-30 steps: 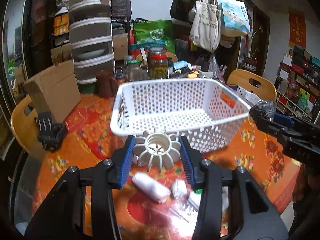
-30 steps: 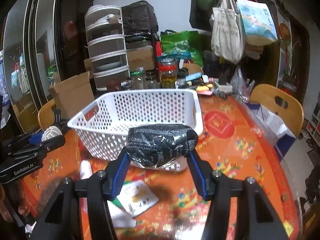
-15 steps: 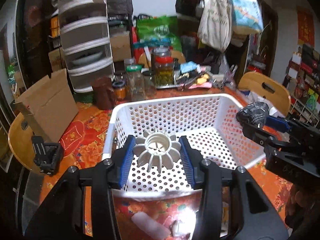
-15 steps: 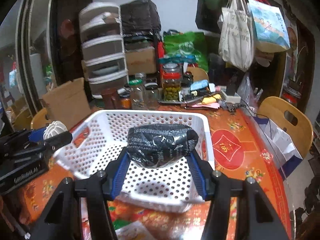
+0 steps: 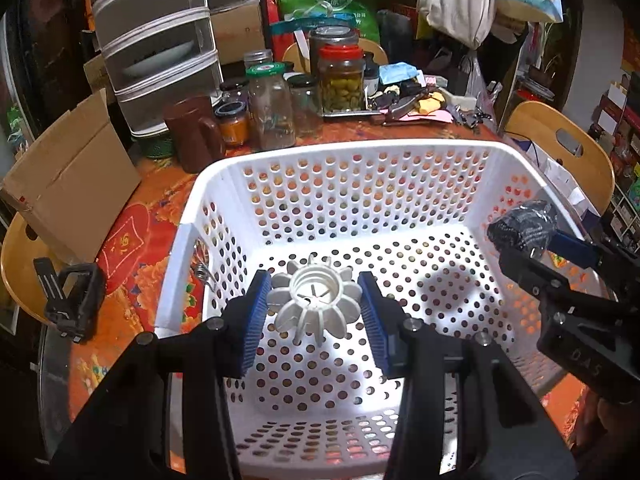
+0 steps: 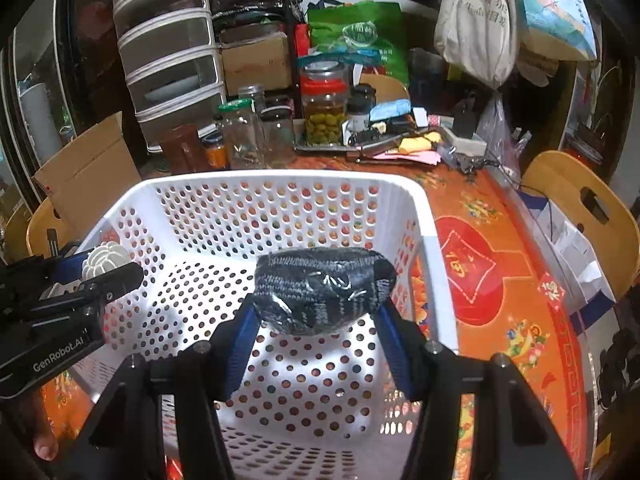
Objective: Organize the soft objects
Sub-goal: 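Carry both items over the white basket and open the left tool to drop the lampshade, then open the right tool to drop the black bundle into the basket while the left tool withdraws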
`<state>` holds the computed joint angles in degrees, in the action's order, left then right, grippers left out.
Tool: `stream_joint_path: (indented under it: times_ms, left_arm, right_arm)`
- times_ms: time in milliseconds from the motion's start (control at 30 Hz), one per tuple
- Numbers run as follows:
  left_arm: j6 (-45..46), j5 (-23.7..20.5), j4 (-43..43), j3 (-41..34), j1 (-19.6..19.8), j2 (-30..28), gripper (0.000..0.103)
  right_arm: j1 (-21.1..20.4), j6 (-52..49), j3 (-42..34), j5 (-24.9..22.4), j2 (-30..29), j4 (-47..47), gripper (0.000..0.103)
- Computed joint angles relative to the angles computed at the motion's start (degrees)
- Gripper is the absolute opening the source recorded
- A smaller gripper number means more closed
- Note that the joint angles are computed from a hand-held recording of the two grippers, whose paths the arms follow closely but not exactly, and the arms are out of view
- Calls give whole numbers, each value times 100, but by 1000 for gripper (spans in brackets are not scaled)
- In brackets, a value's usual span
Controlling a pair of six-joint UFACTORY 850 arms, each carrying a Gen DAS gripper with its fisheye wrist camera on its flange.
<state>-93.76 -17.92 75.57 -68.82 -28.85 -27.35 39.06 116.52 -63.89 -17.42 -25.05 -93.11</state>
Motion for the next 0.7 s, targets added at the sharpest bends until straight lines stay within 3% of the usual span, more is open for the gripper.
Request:
stream_joint_path:
  times_ms: [467, 600, 700]
  left_arm:
    - [-42, 200, -5, -33, 87, -155, 44]
    - [-567, 217, 523, 76, 79, -60, 68]
    - [-1155, 199, 1077, 193, 60, 51, 74]
  right_arm:
    - [41, -178, -123, -93, -96, 231, 59]
    - [65, 56, -61, -167, -58, -16, 60]
    - [83, 279, 8, -169, -10, -239, 61]
